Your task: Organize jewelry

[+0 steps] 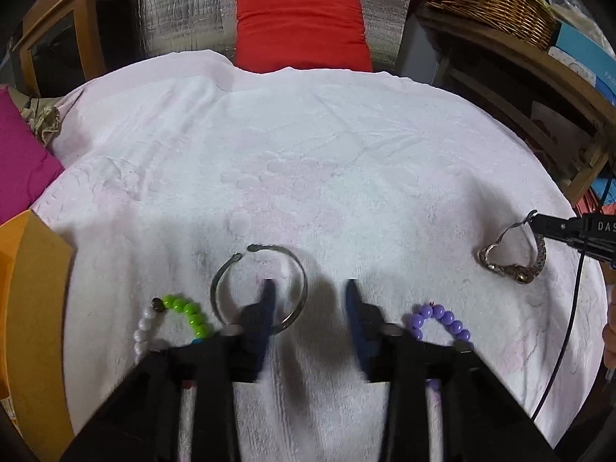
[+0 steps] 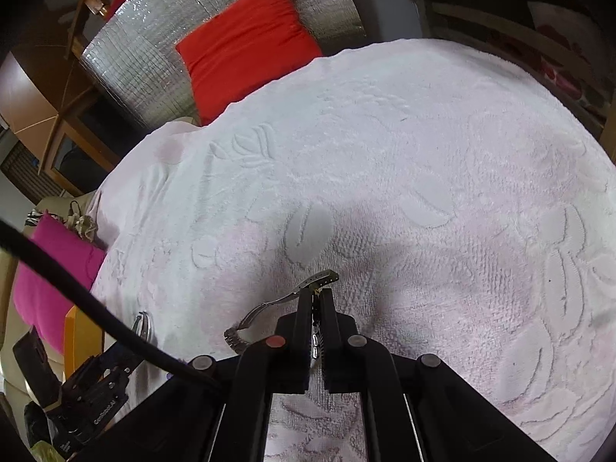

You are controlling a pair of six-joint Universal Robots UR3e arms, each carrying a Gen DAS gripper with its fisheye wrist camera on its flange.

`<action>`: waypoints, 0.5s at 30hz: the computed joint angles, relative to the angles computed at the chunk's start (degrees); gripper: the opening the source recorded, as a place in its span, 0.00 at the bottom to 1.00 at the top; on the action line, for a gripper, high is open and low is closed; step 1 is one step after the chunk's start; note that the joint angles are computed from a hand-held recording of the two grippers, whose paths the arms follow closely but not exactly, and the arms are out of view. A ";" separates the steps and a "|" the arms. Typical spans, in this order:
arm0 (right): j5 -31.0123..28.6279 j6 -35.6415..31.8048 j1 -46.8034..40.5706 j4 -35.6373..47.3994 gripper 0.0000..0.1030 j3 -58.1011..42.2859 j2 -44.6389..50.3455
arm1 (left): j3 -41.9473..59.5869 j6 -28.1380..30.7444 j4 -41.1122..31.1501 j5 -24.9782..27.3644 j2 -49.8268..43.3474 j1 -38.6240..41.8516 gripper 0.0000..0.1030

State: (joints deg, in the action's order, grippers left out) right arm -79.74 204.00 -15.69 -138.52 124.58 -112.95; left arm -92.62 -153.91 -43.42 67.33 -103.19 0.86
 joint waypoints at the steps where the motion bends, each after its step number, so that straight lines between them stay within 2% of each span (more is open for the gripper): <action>1: 0.23 -0.03 -0.04 -0.09 0.04 -0.06 0.34 | 0.24 -0.03 -0.28 -0.32 -0.20 -0.12 0.23; 7: 0.61 0.13 0.29 -0.69 0.04 -0.60 1.91 | 1.17 0.18 -0.68 2.04 -2.11 -1.96 0.17; 11: 0.23 0.35 0.75 -0.84 0.04 -0.58 2.11 | 0.97 0.93 -2.12 1.02 -1.58 -1.85 0.13; 15: -0.12 0.80 0.89 -0.56 0.04 -0.51 2.07 | -0.09 1.45 -1.39 1.47 -1.06 -2.16 0.13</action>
State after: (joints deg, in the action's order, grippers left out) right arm -79.86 204.80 -14.80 -139.08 124.07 -110.88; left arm -92.71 -152.46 -44.82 68.80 -104.25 -1.29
